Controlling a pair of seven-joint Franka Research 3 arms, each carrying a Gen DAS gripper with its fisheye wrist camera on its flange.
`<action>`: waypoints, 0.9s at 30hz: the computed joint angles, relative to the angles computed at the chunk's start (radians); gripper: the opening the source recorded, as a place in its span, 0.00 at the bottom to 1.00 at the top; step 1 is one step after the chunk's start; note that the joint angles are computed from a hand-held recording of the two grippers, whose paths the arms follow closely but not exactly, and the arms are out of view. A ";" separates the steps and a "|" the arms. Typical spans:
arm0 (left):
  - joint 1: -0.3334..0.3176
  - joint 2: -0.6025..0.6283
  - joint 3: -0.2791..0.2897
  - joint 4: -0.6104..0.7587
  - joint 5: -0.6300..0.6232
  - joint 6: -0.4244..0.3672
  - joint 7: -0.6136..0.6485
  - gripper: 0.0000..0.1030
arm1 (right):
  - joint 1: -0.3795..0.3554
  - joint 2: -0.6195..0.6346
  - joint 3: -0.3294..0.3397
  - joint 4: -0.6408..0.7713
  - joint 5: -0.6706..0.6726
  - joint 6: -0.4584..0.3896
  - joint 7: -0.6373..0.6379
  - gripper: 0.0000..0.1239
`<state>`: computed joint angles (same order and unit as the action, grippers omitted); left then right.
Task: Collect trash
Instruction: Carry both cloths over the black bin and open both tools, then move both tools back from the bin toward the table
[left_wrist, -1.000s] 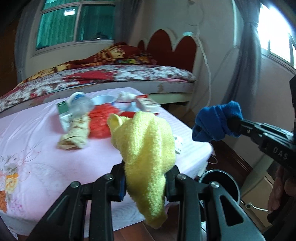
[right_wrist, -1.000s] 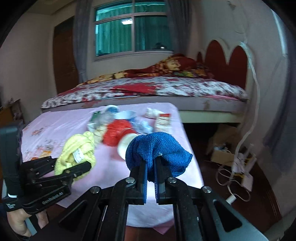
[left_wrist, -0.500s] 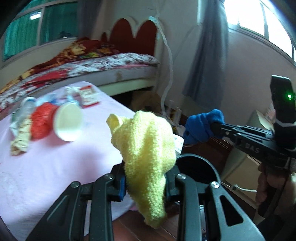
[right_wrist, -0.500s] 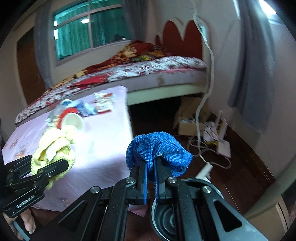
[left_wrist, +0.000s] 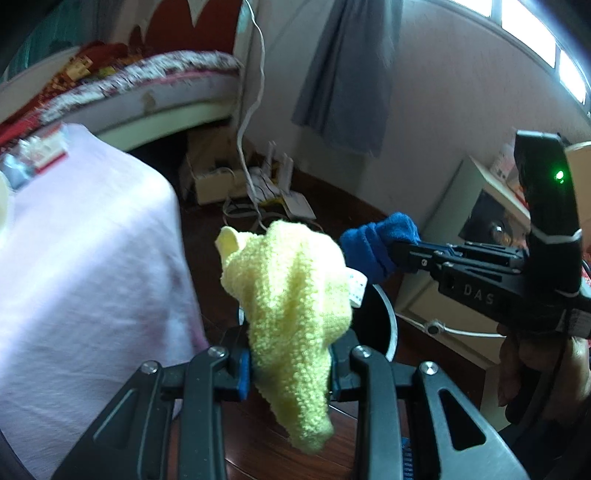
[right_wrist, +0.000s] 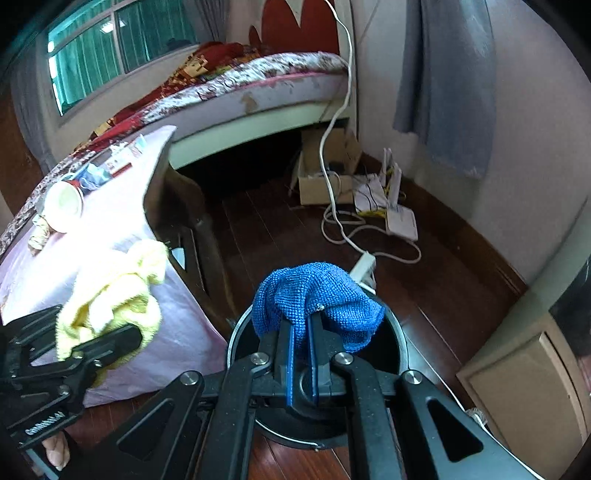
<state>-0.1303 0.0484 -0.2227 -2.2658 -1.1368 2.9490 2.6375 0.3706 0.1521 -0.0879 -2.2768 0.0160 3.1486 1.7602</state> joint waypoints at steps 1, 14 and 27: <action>-0.001 0.012 0.000 0.008 0.017 -0.014 -0.014 0.31 | -0.021 0.004 0.021 -0.001 0.019 -0.002 -0.021 0.05; 0.074 0.144 -0.061 0.107 0.226 -0.118 -0.176 0.36 | -0.072 0.073 0.060 0.043 0.131 -0.055 -0.132 0.05; 0.010 0.137 0.041 0.002 0.620 0.109 -0.644 0.97 | 0.044 0.120 -0.114 0.088 -0.176 -0.181 0.167 0.83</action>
